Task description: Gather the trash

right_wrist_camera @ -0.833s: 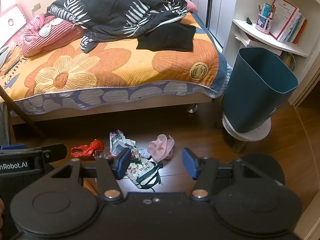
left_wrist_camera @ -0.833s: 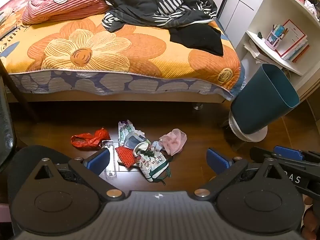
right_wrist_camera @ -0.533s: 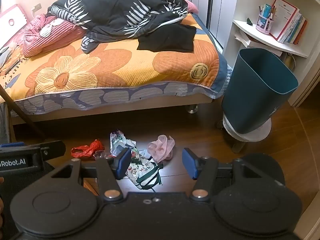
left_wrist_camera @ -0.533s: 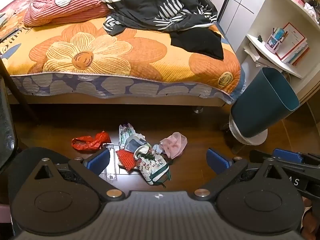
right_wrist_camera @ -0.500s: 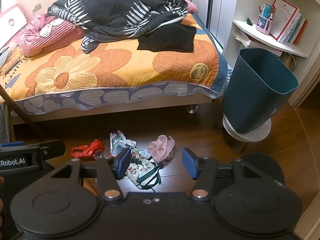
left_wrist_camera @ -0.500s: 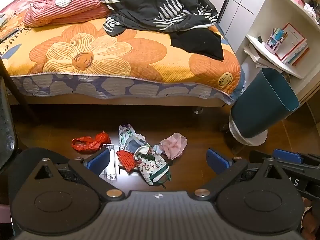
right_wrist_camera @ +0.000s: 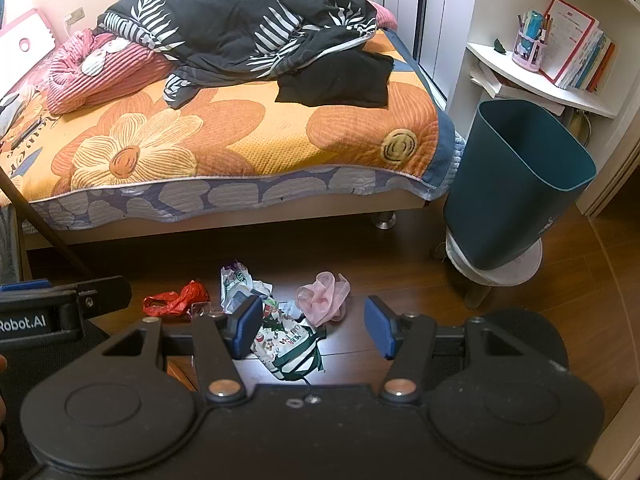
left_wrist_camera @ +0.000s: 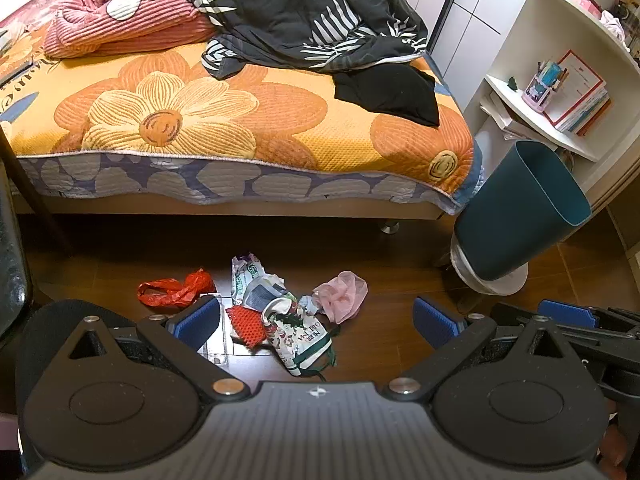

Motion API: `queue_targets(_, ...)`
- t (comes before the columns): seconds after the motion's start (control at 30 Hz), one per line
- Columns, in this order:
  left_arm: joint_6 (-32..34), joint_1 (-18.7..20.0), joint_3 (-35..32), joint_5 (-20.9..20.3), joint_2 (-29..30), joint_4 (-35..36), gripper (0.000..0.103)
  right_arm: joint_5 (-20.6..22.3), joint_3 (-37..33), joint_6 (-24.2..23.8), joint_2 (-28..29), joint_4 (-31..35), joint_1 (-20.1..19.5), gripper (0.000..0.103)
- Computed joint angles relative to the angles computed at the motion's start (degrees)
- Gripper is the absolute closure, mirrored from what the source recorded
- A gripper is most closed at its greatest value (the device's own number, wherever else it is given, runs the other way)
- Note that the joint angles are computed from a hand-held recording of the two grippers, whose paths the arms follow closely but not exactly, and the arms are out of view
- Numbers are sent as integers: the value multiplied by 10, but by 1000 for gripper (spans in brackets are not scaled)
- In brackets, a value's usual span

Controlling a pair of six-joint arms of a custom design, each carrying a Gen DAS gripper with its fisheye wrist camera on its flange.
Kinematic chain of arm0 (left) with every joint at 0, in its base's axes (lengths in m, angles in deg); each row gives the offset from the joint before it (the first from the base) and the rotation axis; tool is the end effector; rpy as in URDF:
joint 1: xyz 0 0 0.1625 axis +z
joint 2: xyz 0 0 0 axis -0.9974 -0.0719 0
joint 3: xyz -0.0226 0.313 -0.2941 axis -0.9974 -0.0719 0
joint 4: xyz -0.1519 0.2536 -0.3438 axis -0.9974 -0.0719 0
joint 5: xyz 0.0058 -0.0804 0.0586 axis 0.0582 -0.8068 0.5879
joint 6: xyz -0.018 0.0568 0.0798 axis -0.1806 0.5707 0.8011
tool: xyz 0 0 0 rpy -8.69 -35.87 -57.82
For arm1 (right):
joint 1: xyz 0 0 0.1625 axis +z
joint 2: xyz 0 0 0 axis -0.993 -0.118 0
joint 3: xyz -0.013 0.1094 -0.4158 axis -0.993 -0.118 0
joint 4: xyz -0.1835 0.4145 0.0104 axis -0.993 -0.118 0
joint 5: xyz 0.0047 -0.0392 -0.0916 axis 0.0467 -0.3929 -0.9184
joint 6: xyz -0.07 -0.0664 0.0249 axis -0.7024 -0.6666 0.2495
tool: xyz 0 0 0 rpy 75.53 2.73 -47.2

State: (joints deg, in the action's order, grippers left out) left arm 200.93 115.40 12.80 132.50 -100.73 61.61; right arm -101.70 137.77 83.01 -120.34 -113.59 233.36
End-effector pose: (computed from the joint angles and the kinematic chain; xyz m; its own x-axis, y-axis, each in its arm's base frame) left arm -0.3142 -0.4039 0.7179 -0.8193 0.1470 -0.5542 0.3831 0.8595 -0.3384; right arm 0.7185 -0.3479 0.2582 -0.7849 0.1052 0.6106 -0.2901 0.8085 -0.5121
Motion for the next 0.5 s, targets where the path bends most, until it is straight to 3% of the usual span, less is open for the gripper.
queue_targets(0.5,5,0,-16,-1,8,5,0,-8,-6,1,4,3,3,46)
